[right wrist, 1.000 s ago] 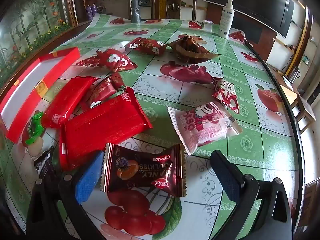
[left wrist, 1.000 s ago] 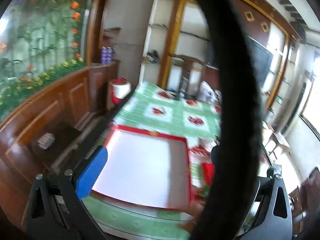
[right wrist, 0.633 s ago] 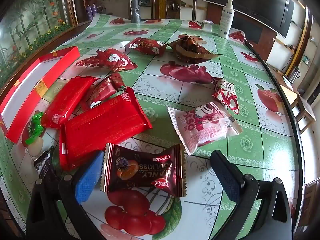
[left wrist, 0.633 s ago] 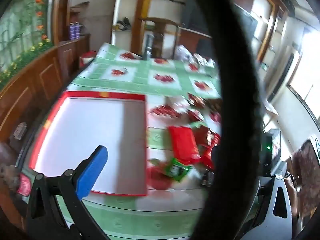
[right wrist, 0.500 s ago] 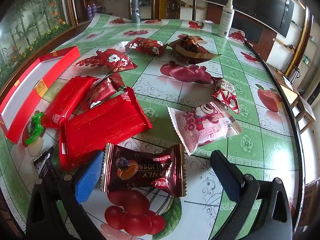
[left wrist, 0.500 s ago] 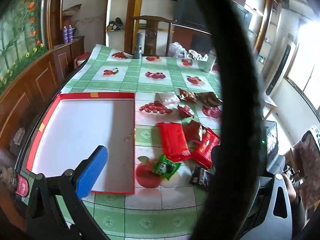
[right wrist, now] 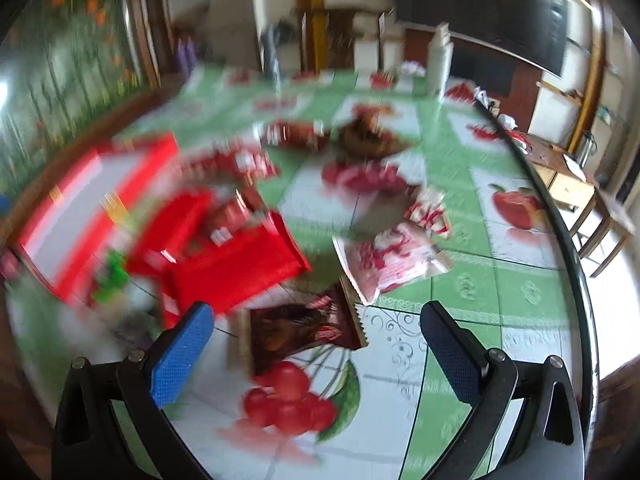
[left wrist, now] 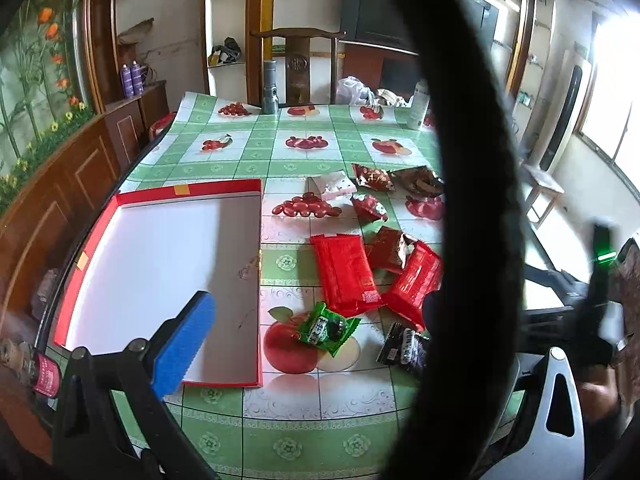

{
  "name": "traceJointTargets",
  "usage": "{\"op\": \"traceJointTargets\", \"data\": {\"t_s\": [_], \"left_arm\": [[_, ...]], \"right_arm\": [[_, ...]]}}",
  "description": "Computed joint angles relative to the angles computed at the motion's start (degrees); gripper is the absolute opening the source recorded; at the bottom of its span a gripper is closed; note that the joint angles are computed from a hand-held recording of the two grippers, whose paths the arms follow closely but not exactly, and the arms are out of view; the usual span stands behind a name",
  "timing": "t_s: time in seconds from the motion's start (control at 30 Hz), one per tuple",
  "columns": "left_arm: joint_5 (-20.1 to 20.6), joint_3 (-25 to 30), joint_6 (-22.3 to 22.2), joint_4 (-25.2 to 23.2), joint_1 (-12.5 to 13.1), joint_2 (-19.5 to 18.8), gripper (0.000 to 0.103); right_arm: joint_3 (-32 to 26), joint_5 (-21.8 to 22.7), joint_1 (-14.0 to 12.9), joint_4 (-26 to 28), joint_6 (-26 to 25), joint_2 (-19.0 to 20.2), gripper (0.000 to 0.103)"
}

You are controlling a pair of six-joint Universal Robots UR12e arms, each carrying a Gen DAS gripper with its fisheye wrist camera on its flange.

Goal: Organize snacks

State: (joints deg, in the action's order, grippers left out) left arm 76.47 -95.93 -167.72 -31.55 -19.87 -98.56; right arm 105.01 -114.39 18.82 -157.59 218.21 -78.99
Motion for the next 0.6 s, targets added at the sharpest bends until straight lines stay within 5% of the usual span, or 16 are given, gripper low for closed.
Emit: {"op": "traceJointTargets", "data": {"t_s": [0.07,0.27,0.43,0.6], "left_arm": [[-1.6,0.7,1.5,-1.6,1.2,0.1,0.103],[-2.4,2.5,4.5,-5.4,2.2,1.2,0.103],[-5.6,5.9,8.2,-4.7,5.1,-2.2,0.103],[-3.8,6.6,8.4,-1.6,4.7,-3.8,0.103]], "right_arm": [[2.2,3.6,-0.2,-5.3,1.7,-1.6,0.103],[2.7,-1.9,2.3,-7.8,2.9,-2.8,0.103],[1.1,-2.5,2.5,-2.2,5.8,-2.7,0.103],[0.1,-5.0,3.5,1.9,7.3,-2.3,0.103]]}}
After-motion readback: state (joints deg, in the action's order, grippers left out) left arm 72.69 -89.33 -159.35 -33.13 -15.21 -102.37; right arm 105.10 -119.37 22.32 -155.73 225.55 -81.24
